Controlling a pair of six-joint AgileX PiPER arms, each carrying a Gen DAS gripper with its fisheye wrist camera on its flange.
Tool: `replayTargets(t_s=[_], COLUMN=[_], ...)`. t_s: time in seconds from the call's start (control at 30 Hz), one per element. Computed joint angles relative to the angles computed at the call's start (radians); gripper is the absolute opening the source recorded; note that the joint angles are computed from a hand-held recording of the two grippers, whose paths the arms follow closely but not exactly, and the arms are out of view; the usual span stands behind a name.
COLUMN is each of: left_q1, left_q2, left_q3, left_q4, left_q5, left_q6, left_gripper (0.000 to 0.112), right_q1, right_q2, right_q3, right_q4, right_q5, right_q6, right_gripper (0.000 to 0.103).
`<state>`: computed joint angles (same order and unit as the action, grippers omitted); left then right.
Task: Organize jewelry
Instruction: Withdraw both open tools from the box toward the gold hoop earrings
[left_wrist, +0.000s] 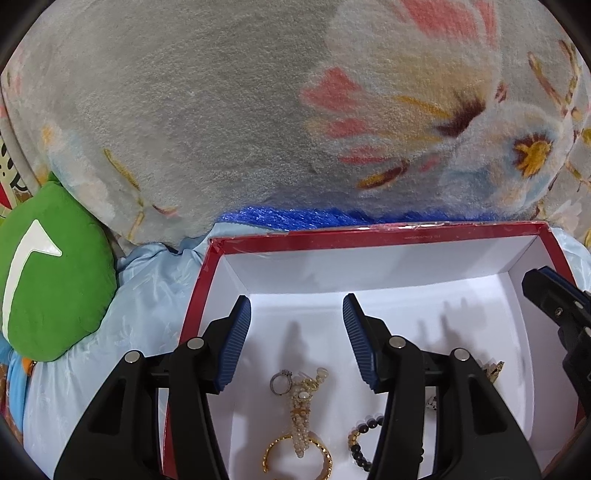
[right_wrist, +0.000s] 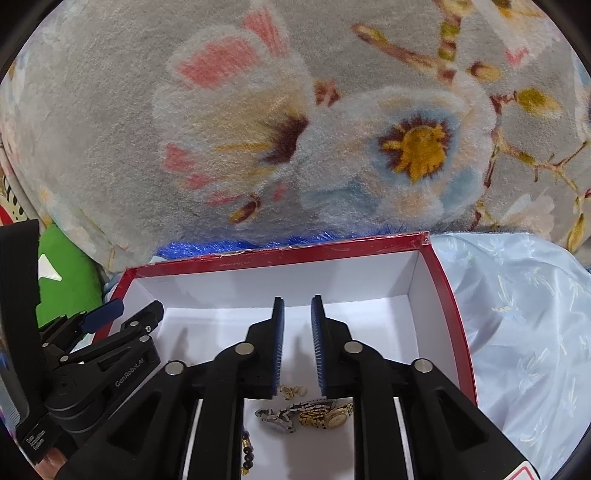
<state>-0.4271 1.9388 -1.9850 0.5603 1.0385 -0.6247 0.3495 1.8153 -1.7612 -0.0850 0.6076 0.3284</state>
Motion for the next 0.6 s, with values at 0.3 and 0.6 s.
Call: replayTargets(t_s=[0.3, 0.6], left_q1=[-0.108, -0.504], left_q2=[-0.438, -0.866], left_q3=[0.517, 1.006], left_q4=[0.199, 0.169], left_q5=[-0.132, 0.134], left_q6=[-0.256, -0.462], left_gripper=[0.076, 0.077], right_q1=[0.136, 0.588], right_q2=[-0.454, -0.896], right_q3=[0.527, 1.04], right_q4=[-0.243, -0.399], right_q5=[-0.109, 0.113], right_q6=[0.127, 0.568], right_gripper=[0.034, 0.034])
